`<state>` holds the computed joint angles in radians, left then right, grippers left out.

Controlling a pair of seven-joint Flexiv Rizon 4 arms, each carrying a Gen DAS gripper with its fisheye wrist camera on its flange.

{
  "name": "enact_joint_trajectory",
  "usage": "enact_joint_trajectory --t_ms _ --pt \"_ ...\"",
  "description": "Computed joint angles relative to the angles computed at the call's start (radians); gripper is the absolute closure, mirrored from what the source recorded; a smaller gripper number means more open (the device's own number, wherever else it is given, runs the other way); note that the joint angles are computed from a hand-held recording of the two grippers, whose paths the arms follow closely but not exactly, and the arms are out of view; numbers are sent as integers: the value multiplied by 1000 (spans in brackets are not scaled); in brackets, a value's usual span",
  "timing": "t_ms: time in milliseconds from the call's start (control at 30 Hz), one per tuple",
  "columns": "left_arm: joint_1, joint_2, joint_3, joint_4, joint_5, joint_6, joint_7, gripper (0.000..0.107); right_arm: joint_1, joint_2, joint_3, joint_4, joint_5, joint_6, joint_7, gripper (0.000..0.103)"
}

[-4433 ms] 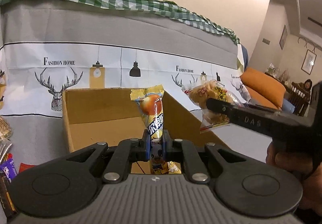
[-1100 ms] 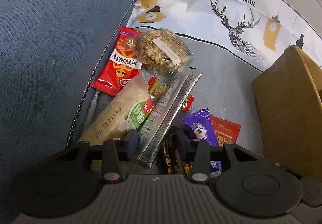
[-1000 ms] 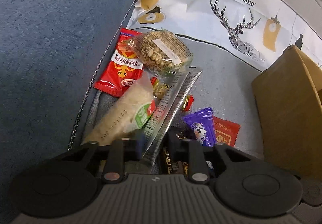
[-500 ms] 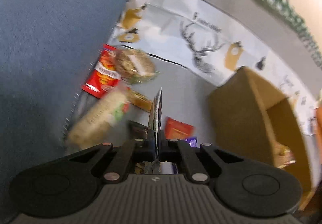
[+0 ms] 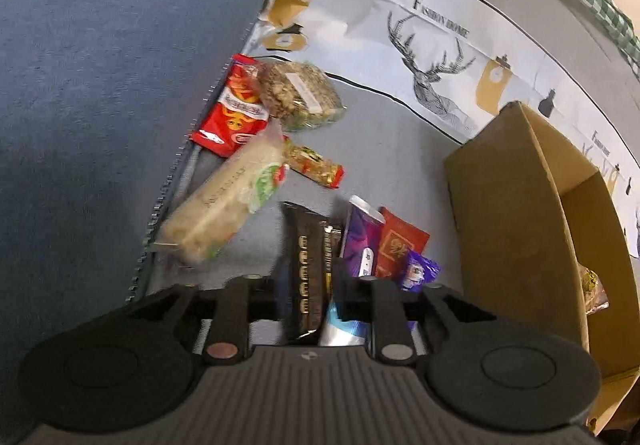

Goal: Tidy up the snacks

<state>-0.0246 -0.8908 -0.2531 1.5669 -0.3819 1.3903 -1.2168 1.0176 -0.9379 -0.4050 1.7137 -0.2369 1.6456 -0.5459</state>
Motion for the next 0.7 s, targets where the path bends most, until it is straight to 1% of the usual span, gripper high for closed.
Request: enact_joint_trajectory --t_ms 67,133,167,233,267,367,467,500,567,600,633,700 --pt "-10 -9 7 -20 10 -18 8 78 13 -13 -21 -2 17 27 12 74" --pt "-15 -19 0 -37 18 -22 26 78 41 -34 -62 -9 51 51 33 66" --pt "-4 -20 -19 -31 18 -16 45 78 62 -49 -93 -13 76 63 47 64" --pt "-10 -28 -26 -40 24 -13 68 77 91 -78 -140 -26 124 76 72 63" --pt "-28 -33 -8 -55 35 -22 72 74 105 -89 -159 -32 145 77 83 63" --pt "-81 -59 50 -108 69 -59 79 72 129 -119 -203 -61 173 38 113 62" --pt "-149 -86 141 -176 117 -114 54 71 114 -125 -199 -80 156 -4 142 62" --pt "-161 -95 158 -193 130 -129 47 71 106 -124 -194 -84 144 -14 152 62" --pt "-171 -107 171 -215 150 -147 42 70 84 -128 -176 -101 116 -26 165 61" --pt "-174 -111 175 -222 161 -143 42 69 73 -131 -168 -111 101 -34 170 60" --pt "-174 -113 174 -224 168 -142 43 69 58 -137 -158 -126 86 -39 176 55" --pt "-170 -114 170 -223 177 -137 47 69 32 -142 -132 -152 49 -62 177 55"
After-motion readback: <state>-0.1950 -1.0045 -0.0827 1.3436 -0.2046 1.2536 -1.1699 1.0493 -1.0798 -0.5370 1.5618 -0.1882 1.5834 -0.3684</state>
